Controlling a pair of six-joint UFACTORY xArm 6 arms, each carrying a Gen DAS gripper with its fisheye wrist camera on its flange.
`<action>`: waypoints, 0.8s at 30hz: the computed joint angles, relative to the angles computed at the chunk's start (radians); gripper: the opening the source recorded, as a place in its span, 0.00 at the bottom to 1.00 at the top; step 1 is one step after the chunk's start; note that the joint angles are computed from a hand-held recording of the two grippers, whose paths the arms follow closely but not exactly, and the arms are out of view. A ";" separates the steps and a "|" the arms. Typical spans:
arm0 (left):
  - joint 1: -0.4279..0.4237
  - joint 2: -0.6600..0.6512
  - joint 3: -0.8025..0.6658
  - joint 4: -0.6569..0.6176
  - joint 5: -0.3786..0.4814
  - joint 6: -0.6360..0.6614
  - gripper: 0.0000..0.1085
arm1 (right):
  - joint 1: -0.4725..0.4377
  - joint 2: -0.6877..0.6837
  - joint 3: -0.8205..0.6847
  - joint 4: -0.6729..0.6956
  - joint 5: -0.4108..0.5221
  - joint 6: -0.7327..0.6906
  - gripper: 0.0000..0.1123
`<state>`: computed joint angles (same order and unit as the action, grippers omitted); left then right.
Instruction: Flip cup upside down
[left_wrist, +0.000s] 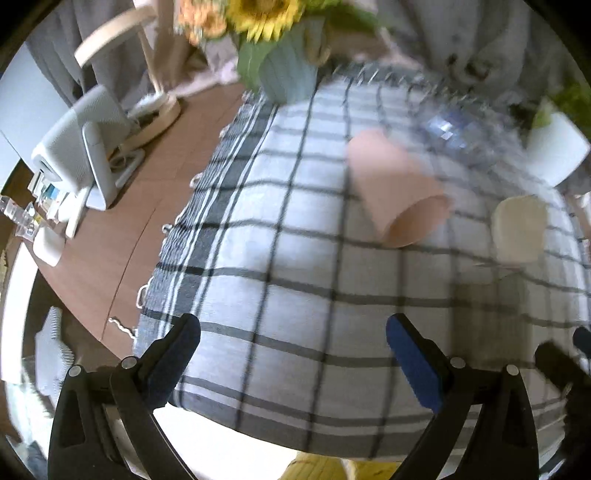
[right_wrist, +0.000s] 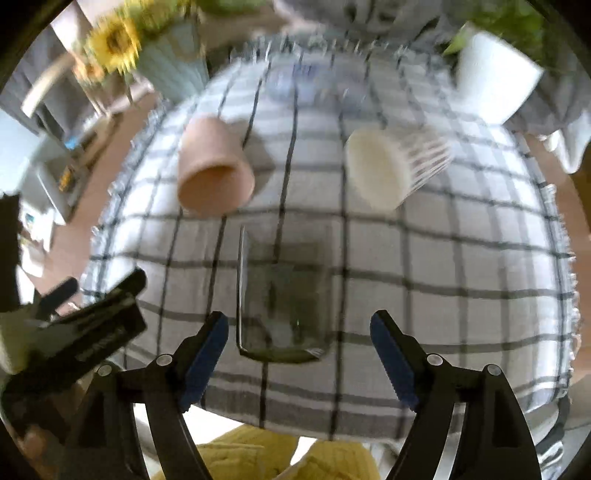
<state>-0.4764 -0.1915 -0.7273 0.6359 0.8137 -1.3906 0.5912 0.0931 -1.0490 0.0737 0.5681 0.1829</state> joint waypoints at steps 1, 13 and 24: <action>-0.020 -0.005 -0.001 0.024 -0.004 -0.034 0.94 | -0.004 -0.018 0.009 -0.027 -0.018 0.021 0.71; -0.214 0.129 -0.085 0.177 -0.072 -0.310 0.94 | -0.137 -0.163 0.170 -0.176 -0.080 0.016 0.71; -0.298 0.278 -0.183 0.382 -0.012 -0.496 0.94 | -0.206 -0.164 0.259 -0.230 -0.119 0.001 0.71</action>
